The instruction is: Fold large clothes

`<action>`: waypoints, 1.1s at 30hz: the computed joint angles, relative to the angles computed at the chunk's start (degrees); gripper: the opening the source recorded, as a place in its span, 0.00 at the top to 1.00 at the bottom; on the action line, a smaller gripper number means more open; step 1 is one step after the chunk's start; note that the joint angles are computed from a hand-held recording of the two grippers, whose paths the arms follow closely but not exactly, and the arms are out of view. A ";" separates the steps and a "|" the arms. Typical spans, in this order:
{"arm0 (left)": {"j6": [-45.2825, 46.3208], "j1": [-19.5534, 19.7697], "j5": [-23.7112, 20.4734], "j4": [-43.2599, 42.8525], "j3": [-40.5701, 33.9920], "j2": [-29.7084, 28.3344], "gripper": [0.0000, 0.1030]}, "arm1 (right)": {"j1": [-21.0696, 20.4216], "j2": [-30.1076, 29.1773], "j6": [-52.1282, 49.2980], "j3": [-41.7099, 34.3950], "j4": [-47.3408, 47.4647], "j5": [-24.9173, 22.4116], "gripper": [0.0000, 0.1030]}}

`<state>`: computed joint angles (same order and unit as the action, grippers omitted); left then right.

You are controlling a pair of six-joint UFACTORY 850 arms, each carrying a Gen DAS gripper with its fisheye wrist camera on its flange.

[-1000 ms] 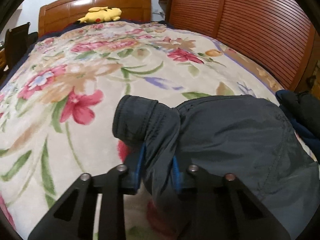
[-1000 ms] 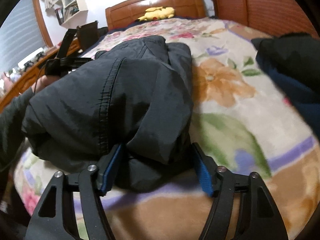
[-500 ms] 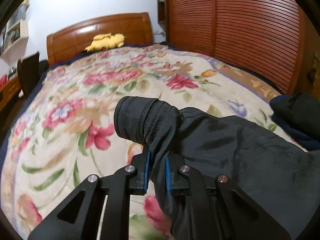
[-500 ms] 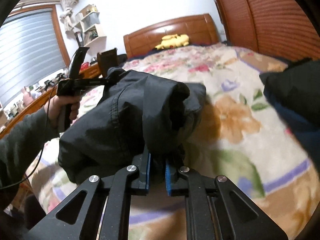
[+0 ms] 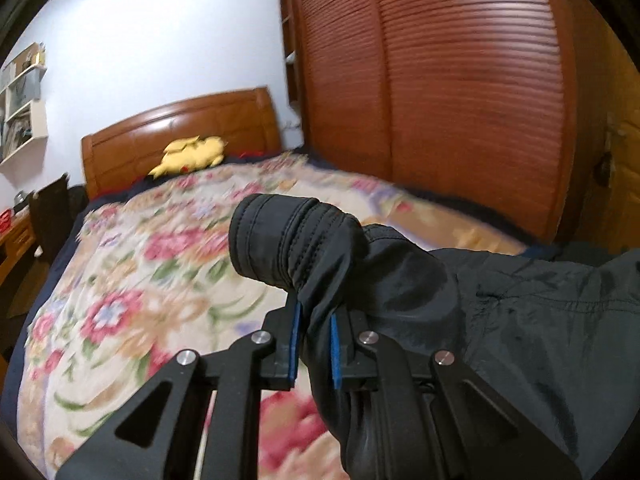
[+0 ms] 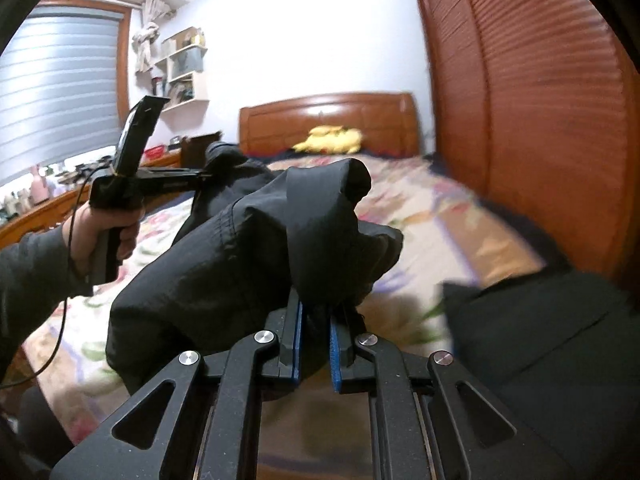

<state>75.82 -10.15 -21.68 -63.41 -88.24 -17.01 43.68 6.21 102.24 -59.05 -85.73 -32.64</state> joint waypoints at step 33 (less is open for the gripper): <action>2.93 -16.91 -1.41 -0.28 7.79 5.17 0.65 | 0.21 28.86 -11.87 16.90 17.34 -41.27 0.46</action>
<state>78.74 -27.06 -23.09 -63.69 -80.45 -11.84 43.89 35.07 90.37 -42.16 -68.39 -73.92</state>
